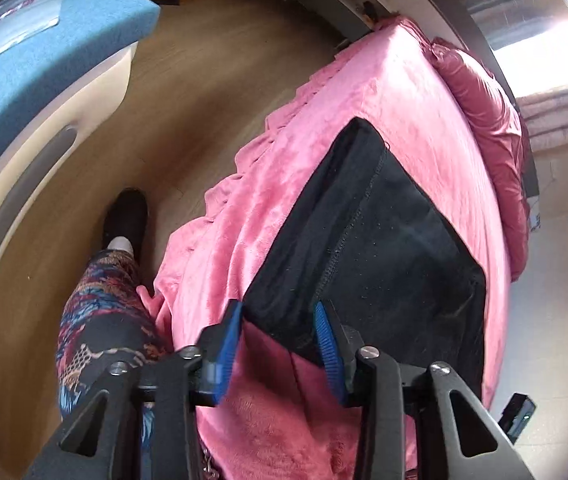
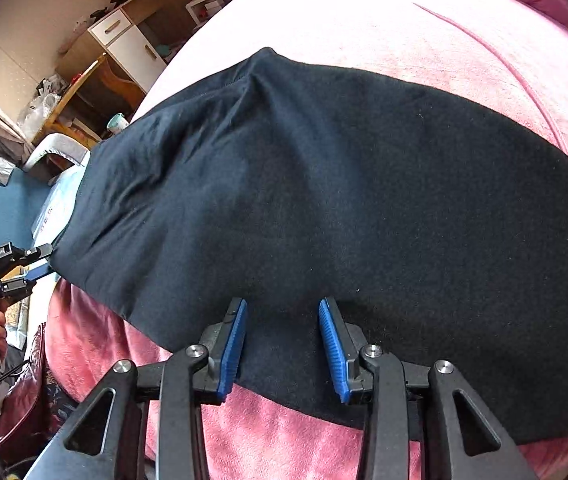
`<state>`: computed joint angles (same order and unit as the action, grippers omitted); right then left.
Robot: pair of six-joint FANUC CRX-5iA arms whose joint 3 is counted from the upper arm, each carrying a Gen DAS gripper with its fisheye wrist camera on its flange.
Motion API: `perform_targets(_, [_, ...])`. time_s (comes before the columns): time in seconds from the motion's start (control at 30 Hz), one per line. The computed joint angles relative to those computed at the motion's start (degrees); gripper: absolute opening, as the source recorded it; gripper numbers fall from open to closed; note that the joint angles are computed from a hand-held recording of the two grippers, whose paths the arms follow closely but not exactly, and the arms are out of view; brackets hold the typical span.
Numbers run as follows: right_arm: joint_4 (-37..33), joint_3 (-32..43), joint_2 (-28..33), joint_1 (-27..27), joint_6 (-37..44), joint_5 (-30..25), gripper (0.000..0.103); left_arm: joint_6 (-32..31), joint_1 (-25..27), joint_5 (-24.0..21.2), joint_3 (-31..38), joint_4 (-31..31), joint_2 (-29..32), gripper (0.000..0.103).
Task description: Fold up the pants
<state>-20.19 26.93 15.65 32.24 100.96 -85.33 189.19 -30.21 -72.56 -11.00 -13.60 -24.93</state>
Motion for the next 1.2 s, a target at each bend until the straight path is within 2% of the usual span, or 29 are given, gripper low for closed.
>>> perform_targets(0.07, [0.00,0.57,0.38,-0.05,-0.05,-0.24,0.039,-1.51,-0.53,-1.33,1.38,-1.16,1.37,0.016])
perform_targets(0.1, [-0.11,0.69,0.50,-0.17,-0.11,-0.32,0.039,-1.52,-1.31,-1.97,2.29,-2.45,1.81,0.007])
perform_targets(0.17, [-0.69,0.96,0.46,-0.73,-0.15,-0.88,0.039,0.21,-5.00,-4.24,5.32,-7.71,2.37,0.007])
perform_targets(0.23, [-1.65,1.08,0.50,-1.27,0.34,-1.74,0.039,-1.02,-7.76,-9.36,9.22,-11.32,3.98,0.007])
perform_targets(0.27, [-1.05,0.63,0.44,-1.04,1.06,-1.68,0.039,-2.45,-7.38,-10.89,9.73,-10.90,4.37,0.007])
perform_targets(0.4, [1.35,-1.51,-0.48,-0.38,3.50,0.49,0.039,-8.92,-1.04,-8.57,4.60,-1.55,4.95,0.007])
perform_targets(0.53, [1.70,-1.93,-0.70,-0.50,4.58,1.09,0.039,-7.24,-1.90,-8.83,4.63,-2.18,5.54,0.012])
perform_targets(0.6, [1.65,-1.76,-0.65,-0.66,4.80,0.98,0.040,-6.38,-3.27,-12.76,7.53,-4.08,6.65,0.019])
perform_targets(0.67, [1.73,-2.32,-1.13,-0.54,4.74,1.48,0.040,-5.30,-6.87,-21.79,13.75,-9.34,10.33,0.020])
perform_targets(0.7, [1.70,-2.34,-1.27,-0.56,4.85,1.49,0.040,-5.17,-8.38,-23.87,15.99,-11.52,11.39,0.020])
perform_targets(0.77, [1.17,-1.69,-1.37,-1.03,4.91,0.26,0.040,-5.83,-11.56,-25.17,20.32,-15.78,13.28,0.023])
perform_targets(0.83, [-0.64,-0.06,-1.05,-2.61,3.89,-1.80,0.040,-8.34,-13.79,-24.52,23.71,-18.61,15.49,0.025])
perform_targets(0.87, [-1.29,0.33,-1.17,-3.48,3.58,-2.24,0.040,-10.80,-14.30,-22.40,25.06,-18.92,16.70,0.026])
perform_targets(0.93, [-1.80,-0.05,-2.27,-5.33,4.02,-2.27,0.040,-17.66,-12.97,-15.79,26.23,-15.71,18.83,0.028])
perform_targets(1.0, [-0.74,-0.48,-3.05,-6.73,4.59,-2.49,0.040,-23.78,-11.89,-11.31,27.63,-12.53,21.92,0.028])
perform_targets(1.07, [1.77,-2.27,-4.57,-7.58,5.46,-1.00,0.042,-29.77,-10.89,-9.21,29.64,-9.33,25.34,0.028])
perform_targets(1.2, [6.26,-5.42,-6.42,-8.84,8.72,1.32,0.055,-40.07,-8.34,-4.67,31.57,-1.55,30.81,0.028])
